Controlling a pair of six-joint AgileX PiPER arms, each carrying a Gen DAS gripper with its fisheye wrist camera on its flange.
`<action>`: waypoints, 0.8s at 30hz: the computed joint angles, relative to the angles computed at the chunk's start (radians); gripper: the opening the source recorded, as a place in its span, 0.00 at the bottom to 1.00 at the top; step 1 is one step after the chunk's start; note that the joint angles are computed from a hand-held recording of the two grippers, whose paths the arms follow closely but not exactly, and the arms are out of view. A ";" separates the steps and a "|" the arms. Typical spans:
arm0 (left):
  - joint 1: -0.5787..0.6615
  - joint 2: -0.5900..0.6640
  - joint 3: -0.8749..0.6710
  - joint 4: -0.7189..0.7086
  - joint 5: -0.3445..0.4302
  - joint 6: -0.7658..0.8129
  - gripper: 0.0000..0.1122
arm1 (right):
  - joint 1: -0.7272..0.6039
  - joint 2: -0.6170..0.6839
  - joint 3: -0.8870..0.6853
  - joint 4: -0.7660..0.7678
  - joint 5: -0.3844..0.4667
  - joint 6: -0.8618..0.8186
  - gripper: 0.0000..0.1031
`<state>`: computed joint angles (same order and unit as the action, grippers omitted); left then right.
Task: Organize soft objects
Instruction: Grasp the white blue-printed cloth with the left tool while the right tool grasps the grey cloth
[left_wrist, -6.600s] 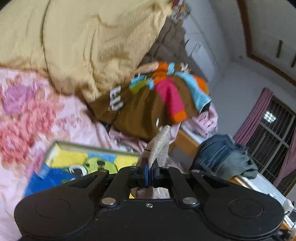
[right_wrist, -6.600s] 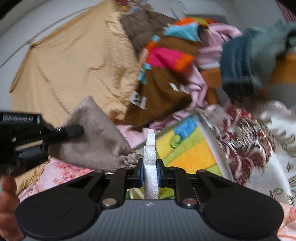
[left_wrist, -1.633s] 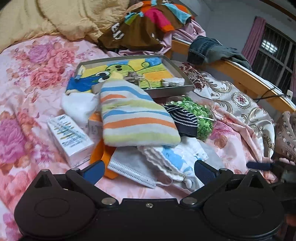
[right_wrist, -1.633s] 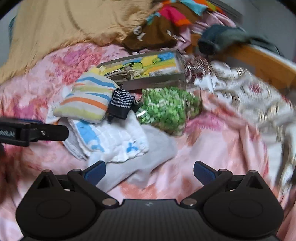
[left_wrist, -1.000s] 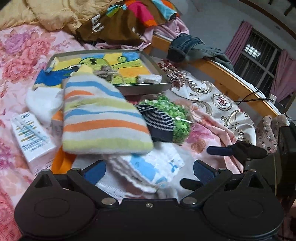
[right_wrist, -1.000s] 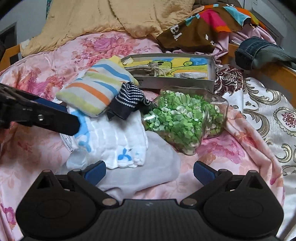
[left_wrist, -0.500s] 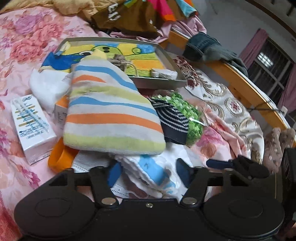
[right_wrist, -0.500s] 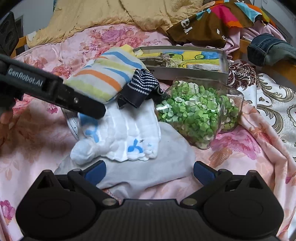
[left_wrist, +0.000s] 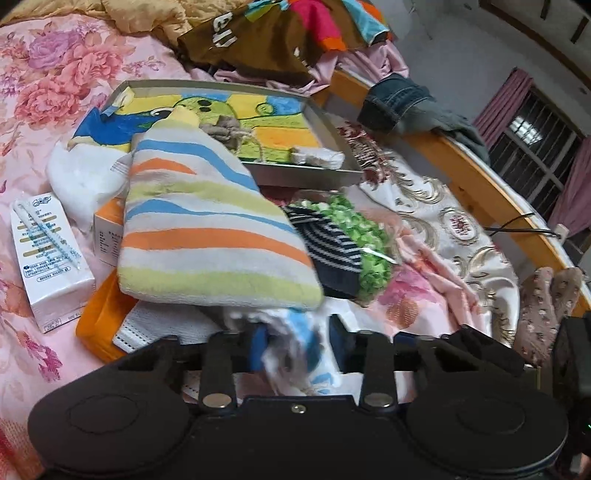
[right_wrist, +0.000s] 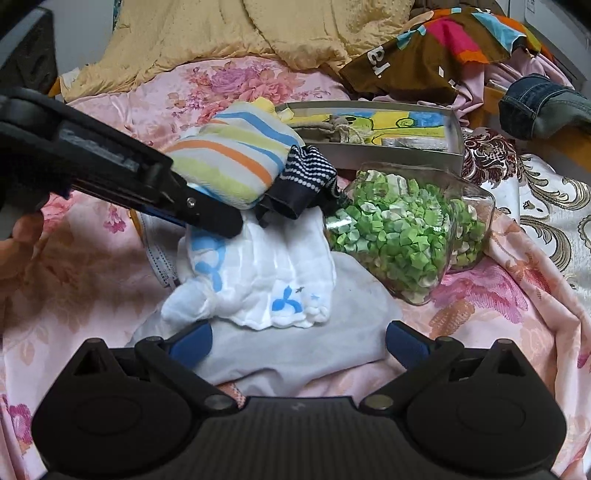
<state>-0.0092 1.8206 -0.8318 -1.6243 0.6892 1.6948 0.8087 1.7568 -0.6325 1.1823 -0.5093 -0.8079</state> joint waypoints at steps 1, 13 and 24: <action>-0.011 -0.002 -0.011 0.016 -0.029 -0.027 0.17 | 0.001 0.001 -0.001 0.006 0.000 -0.002 0.99; 0.151 -0.066 0.023 0.106 0.040 -0.068 0.12 | -0.024 0.024 -0.016 -0.046 0.051 0.077 0.99; 0.313 -0.104 0.068 0.256 0.104 -0.105 0.11 | 0.015 0.038 -0.028 -0.224 0.075 0.198 0.94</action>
<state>0.3040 1.7167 -0.7640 -1.3679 0.7934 1.5893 0.8242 1.7950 -0.6603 0.9585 -0.4338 -0.6099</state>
